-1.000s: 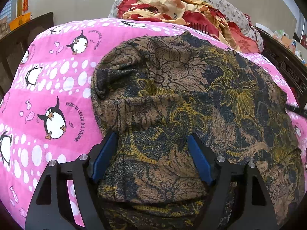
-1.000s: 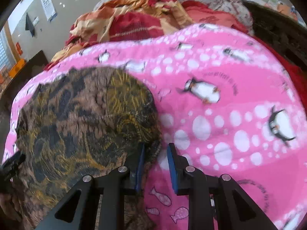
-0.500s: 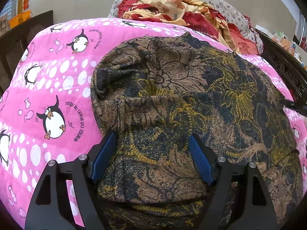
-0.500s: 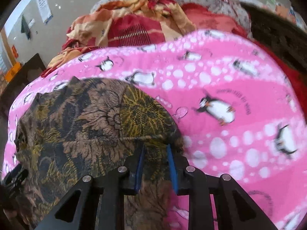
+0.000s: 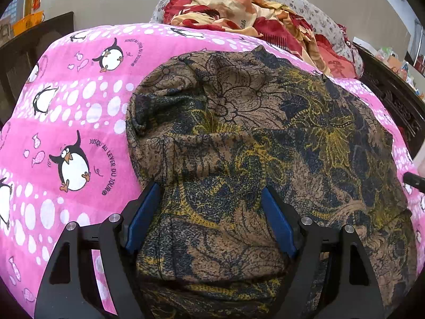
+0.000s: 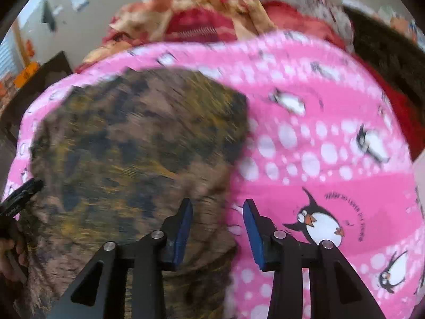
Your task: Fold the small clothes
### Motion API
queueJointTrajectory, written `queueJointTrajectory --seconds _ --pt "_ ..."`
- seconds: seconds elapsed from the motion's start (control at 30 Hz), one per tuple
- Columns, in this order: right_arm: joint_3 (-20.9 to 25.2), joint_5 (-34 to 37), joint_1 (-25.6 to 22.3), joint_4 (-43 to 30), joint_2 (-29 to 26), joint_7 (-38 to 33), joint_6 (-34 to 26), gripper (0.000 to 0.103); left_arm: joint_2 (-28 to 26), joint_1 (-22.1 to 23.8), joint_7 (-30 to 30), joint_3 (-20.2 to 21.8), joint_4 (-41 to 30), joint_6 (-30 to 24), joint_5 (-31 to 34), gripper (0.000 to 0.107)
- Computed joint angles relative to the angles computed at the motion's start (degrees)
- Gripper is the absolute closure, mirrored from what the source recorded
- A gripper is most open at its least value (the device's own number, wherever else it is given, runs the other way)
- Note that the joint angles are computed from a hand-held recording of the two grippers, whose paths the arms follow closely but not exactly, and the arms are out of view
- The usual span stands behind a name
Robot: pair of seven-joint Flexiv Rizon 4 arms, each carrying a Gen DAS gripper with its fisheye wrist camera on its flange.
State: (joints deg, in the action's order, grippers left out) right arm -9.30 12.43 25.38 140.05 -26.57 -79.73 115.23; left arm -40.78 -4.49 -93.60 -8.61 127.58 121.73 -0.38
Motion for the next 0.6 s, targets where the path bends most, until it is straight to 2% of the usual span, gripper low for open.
queueJointTrajectory --seconds 0.1,0.17,0.2,0.23,0.27,0.37,0.6 --pt "6.2 -1.7 -3.4 2.3 0.3 0.4 5.9 0.064 0.0 0.0 0.0 0.0 -0.1 -0.1 0.0 0.028" --pt "8.2 -2.7 -4.1 2.3 -1.5 0.7 6.6 0.064 -0.1 0.0 0.0 0.0 -0.1 -0.1 0.0 0.028" --pt "8.0 -2.8 -3.6 2.0 -3.3 0.6 5.6 0.064 -0.1 0.0 0.0 0.0 -0.1 -0.1 0.0 0.028" --pt "7.9 -2.3 -3.3 1.7 -5.5 0.6 7.1 0.064 -0.1 0.0 0.0 0.0 -0.2 -0.1 0.0 0.028" --pt "9.3 0.0 -3.6 1.6 -7.5 -0.3 11.5 0.064 -0.1 -0.3 0.0 0.2 -0.1 -0.1 -0.1 0.028" --pt "9.1 -1.8 -4.3 1.7 -8.2 1.3 12.8 0.064 0.0 -0.7 0.2 0.5 -0.1 -0.2 -0.5 0.028" --pt "8.7 -0.9 -3.5 2.7 -8.3 0.6 14.1 0.063 0.1 -0.7 0.3 0.5 -0.1 -0.2 -0.6 0.028"
